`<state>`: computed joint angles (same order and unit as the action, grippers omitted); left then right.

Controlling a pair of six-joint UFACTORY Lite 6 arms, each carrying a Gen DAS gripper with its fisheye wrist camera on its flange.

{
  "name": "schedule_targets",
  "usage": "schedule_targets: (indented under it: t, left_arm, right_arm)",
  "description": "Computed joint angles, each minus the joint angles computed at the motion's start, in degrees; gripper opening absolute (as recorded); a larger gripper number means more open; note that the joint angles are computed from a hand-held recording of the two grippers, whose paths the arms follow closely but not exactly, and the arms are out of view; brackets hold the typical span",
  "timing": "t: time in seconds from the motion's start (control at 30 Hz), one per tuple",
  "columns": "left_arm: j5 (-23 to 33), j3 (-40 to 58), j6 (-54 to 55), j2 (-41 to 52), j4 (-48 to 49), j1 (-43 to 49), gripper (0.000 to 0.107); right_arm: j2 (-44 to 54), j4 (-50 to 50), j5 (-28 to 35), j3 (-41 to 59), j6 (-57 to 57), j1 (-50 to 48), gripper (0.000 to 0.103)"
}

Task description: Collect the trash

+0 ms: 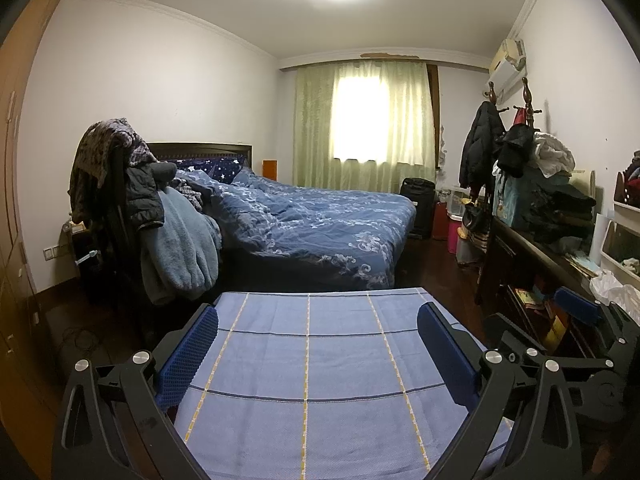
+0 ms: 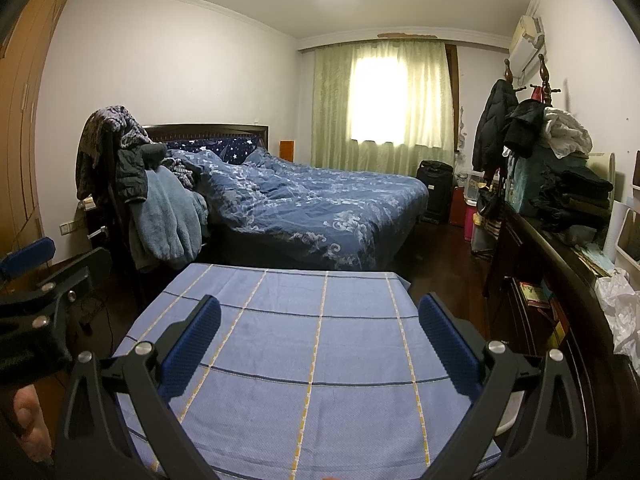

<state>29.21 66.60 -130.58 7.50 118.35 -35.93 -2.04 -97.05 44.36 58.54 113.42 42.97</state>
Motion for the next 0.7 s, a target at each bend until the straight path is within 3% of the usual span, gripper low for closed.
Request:
schedule_targets:
  t: [0.2,0.37,0.7]
  left_arm:
    - [-3.89,0.38,-3.03,-2.09,0.65,1.6,0.099]
    - [-0.71,0.95,4.05,-3.06,-6.15,-0.15,0.099]
    - [0.78,-0.61,3.24,-5.52,-5.16,-1.58,0.099]
  right_arm:
    - [-3.63,0.4,4.99,-0.41,-2.02,3.4,0.1]
    - [-6.16,1.44,7.55,-1.17,-3.23,5.45,0.1]
    - [-10.19,2.64,13.18,-3.16,-4.83,9.82,0.1]
